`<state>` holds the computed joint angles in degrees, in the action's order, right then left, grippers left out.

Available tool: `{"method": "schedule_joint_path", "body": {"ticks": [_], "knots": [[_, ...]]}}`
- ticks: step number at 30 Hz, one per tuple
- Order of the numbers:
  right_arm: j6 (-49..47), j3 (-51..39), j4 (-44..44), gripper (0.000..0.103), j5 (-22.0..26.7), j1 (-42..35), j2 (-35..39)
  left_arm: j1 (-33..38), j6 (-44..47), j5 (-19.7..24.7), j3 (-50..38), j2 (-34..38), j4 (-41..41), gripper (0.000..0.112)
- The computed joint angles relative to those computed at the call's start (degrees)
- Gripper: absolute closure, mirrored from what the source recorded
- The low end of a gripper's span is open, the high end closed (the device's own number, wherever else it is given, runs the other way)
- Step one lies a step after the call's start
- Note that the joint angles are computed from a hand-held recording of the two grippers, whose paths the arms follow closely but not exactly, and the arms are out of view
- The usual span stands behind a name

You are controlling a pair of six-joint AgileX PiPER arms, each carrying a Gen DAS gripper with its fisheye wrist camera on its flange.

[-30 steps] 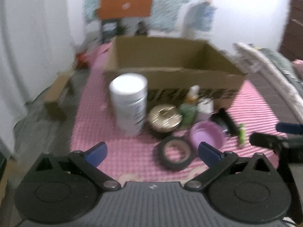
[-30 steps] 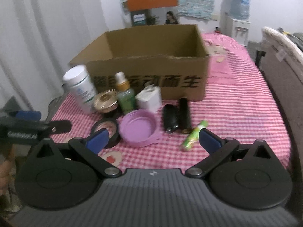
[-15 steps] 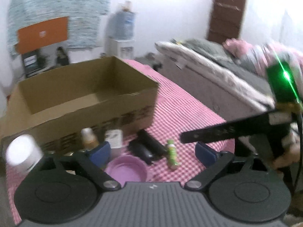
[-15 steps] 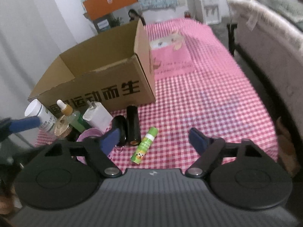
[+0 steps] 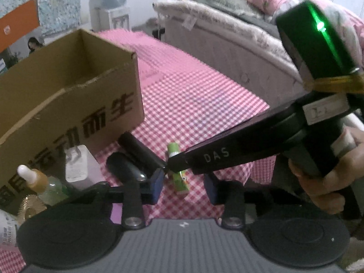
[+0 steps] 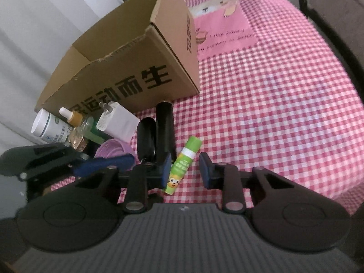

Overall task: Organize rigid objects
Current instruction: 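Close the right tool on the green glue stick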

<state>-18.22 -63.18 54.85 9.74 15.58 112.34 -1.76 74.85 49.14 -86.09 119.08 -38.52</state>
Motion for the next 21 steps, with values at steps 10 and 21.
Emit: {"method": "schedule_joint_path", "body": {"ticks": [10,21], "knots": [[-17.32,-0.18,15.44,0.086,2.52,-1.95,1.41,-3.39,-10.01,-0.41,-4.25,3.52,7.47,0.087],[-35.66,4.01,36.33,0.090,1.13,-1.78,-0.55,-3.37,-7.59,-2.83,-1.72,2.10,4.33,0.095]]}}
